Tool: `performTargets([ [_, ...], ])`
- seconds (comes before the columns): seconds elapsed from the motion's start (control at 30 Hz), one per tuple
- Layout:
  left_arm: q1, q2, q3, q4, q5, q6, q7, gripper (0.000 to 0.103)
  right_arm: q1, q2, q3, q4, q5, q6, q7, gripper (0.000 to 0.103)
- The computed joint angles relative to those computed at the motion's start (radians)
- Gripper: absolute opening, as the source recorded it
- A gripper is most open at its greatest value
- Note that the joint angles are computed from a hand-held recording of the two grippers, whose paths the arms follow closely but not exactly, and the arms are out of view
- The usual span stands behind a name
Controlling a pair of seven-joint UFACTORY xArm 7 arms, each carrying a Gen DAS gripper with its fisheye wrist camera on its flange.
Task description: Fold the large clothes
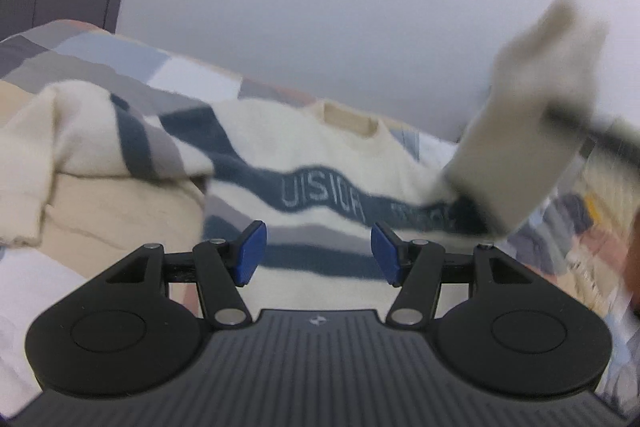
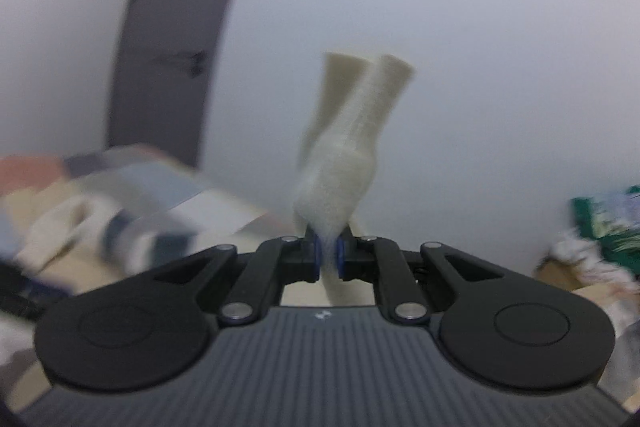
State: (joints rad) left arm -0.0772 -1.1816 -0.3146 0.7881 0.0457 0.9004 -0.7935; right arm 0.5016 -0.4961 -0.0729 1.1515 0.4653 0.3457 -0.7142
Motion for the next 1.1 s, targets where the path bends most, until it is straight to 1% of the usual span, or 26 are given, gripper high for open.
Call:
performTargets([
  [0.13, -0.009, -0.08, 0.02, -0.036, -0.008, 0.002, -0.013, 0.064, -0.008, -0.111, 0.098, -0.208, -0.039, 0.046, 0.075, 0.011],
  [0.23, -0.012, -0.11, 0.028, -0.048, -0.026, 0.008, -0.021, 0.064, 0.025, -0.157, 0.124, -0.328, -0.063, 0.044, 0.097, 0.011],
  [0.37, -0.022, -0.11, 0.027, -0.05, -0.05, -0.009, -0.025, 0.064, 0.022, -0.168, 0.139, -0.379, -0.11, 0.087, 0.158, 0.013],
  [0.43, -0.024, -0.095, 0.018, -0.045, -0.053, -0.02, -0.019, 0.064, 0.037, -0.182, 0.111, -0.379, -0.118, 0.116, 0.148, 0.016],
  [0.47, -0.027, -0.088, 0.016, -0.044, -0.056, -0.024, -0.018, 0.064, 0.04, -0.188, 0.095, -0.37, -0.117, 0.141, 0.146, 0.022],
  [0.5, -0.028, -0.081, 0.014, -0.041, -0.06, -0.026, -0.02, 0.064, 0.047, -0.194, 0.07, -0.356, -0.103, 0.179, 0.143, 0.039],
  [0.53, -0.029, -0.077, 0.013, -0.041, -0.062, -0.03, -0.022, 0.064, 0.057, -0.209, 0.053, -0.356, -0.079, 0.212, 0.148, 0.048],
  [0.57, -0.03, -0.074, 0.012, -0.038, -0.064, -0.03, -0.025, 0.064, 0.065, -0.213, 0.038, -0.353, -0.051, 0.237, 0.154, 0.06],
  [0.6, -0.029, -0.072, 0.011, -0.035, -0.065, -0.03, -0.028, 0.064, 0.072, -0.226, 0.014, -0.347, -0.022, 0.274, 0.154, 0.062],
  [0.63, -0.029, -0.072, 0.012, -0.035, -0.065, -0.035, -0.03, 0.064, 0.061, -0.268, 0.025, -0.362, -0.011, 0.312, 0.174, 0.062],
  [0.7, -0.032, -0.068, 0.009, -0.03, -0.069, -0.036, -0.036, 0.064, 0.043, -0.299, 0.021, -0.368, 0.004, 0.37, 0.192, 0.062],
  [0.77, -0.042, -0.051, 0.001, -0.022, -0.072, -0.03, -0.033, 0.064, 0.018, -0.303, 0.017, -0.375, 0.02, 0.386, 0.21, 0.062],
  [0.87, -0.057, -0.02, -0.019, -0.012, -0.06, -0.037, -0.009, 0.064, -0.017, -0.282, 0.015, -0.361, 0.042, 0.375, 0.242, 0.062],
  [1.0, -0.078, 0.027, -0.027, -0.001, -0.059, -0.053, 0.009, 0.064, -0.035, -0.252, -0.012, -0.325, 0.072, 0.376, 0.239, 0.062],
  [1.1, -0.095, 0.068, -0.031, 0.0, -0.069, -0.052, 0.007, 0.064, -0.071, -0.227, -0.01, -0.323, 0.087, 0.335, 0.269, 0.062],
])
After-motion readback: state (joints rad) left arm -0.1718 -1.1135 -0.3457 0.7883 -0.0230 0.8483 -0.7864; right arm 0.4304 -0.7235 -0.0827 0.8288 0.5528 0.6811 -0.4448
